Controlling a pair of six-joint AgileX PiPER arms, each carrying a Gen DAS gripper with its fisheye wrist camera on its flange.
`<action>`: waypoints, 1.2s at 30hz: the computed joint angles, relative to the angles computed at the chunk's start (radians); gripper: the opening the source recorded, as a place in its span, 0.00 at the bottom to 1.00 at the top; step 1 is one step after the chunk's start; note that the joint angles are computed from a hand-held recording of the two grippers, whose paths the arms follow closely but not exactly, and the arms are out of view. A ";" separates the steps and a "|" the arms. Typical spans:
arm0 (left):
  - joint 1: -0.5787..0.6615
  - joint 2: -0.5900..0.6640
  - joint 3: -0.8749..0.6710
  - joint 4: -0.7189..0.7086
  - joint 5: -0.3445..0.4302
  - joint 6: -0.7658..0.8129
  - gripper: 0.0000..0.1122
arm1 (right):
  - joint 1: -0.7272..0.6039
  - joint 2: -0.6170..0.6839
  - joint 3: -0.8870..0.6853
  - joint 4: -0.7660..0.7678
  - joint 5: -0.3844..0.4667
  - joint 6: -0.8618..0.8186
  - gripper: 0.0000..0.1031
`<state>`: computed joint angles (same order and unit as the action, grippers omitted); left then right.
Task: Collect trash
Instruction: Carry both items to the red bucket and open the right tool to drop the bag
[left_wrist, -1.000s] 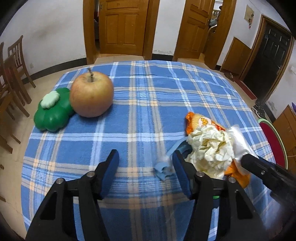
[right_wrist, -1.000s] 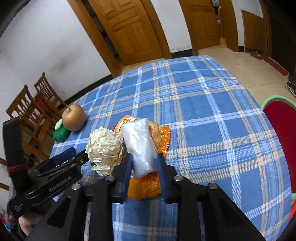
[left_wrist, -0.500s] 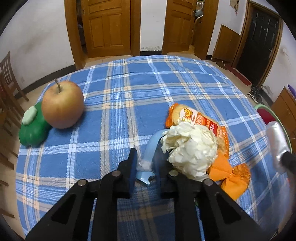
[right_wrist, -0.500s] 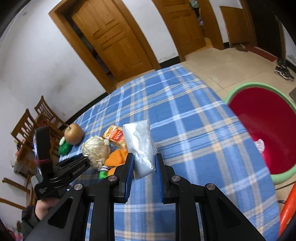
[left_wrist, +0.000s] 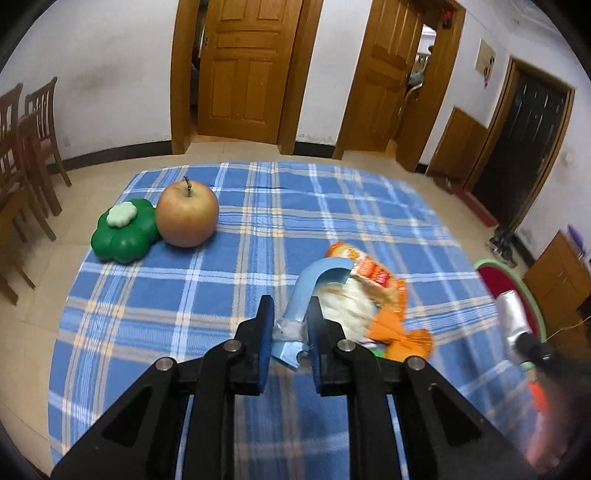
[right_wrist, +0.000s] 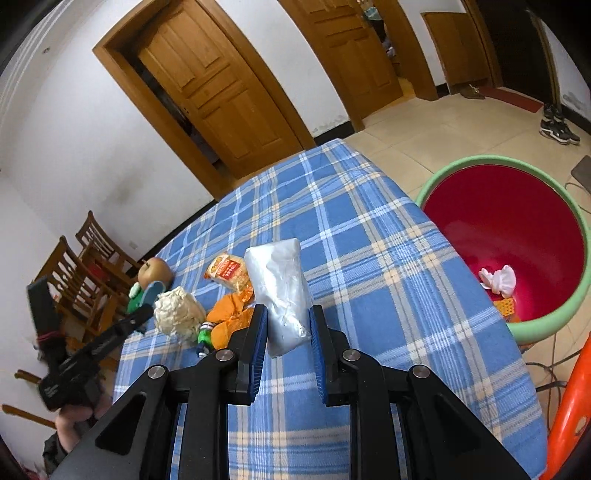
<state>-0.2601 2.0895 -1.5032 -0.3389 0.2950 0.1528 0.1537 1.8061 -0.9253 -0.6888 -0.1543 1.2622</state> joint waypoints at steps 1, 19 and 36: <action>0.001 -0.017 0.017 -0.039 0.000 0.027 0.15 | -0.001 -0.010 0.013 0.016 -0.004 -0.015 0.22; -0.157 -0.074 0.030 -0.136 0.026 0.080 0.15 | -0.136 -0.156 0.212 0.157 -0.100 -0.138 0.22; -0.318 0.264 -0.519 0.036 0.329 -0.111 0.15 | -0.357 -0.138 0.239 0.146 -0.078 -0.172 0.22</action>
